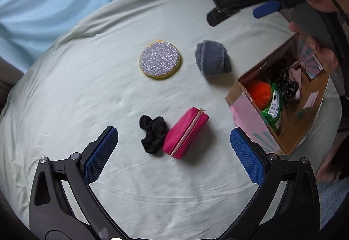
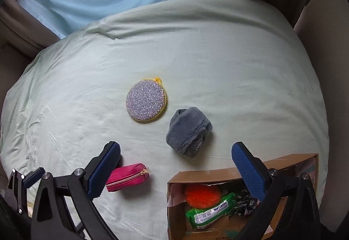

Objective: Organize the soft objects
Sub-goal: 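Grasp the pink zip pouch with the left tool while the right tool grasps the grey sock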

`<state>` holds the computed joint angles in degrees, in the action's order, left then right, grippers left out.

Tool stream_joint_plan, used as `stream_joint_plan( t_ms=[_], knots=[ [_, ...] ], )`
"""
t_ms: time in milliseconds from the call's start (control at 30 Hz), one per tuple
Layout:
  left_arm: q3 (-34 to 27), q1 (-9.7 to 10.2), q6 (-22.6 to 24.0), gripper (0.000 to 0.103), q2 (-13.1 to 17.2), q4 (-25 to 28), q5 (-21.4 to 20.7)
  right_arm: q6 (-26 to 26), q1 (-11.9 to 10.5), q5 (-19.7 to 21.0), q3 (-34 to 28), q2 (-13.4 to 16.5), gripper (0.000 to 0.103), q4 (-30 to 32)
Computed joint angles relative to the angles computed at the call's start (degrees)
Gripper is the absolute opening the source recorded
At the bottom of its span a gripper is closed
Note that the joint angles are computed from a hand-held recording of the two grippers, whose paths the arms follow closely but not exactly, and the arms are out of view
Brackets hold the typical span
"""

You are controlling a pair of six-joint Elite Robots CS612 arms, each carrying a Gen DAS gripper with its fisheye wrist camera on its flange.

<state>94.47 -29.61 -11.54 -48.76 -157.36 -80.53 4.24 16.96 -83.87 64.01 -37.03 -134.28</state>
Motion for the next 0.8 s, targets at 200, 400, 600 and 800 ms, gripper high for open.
stream_joint_plan(
  t_ms=[200,400,600,800],
  knots=[
    [-3.6,0.15,4.8,0.102,4.6,2.8,-3.9,2.3,-0.4,0.2,-6.2,5.2,0.102,6.0],
    [-7.2,0.46,8.8,0.093,8.0,5.8,-5.5,4.0,-0.8,1.9,-11.6,9.2,0.102,12.3],
    [-10.4,0.98,11.1,0.084,10.6,10.1,-7.2,6.1,-0.8,2.4,-16.4,12.5,0.101,17.3],
    [-13.1,1.05,11.7,0.065,12.9,14.9,-6.8,7.0,-0.8,3.2,-21.3,15.5,0.092,22.5]
  ],
)
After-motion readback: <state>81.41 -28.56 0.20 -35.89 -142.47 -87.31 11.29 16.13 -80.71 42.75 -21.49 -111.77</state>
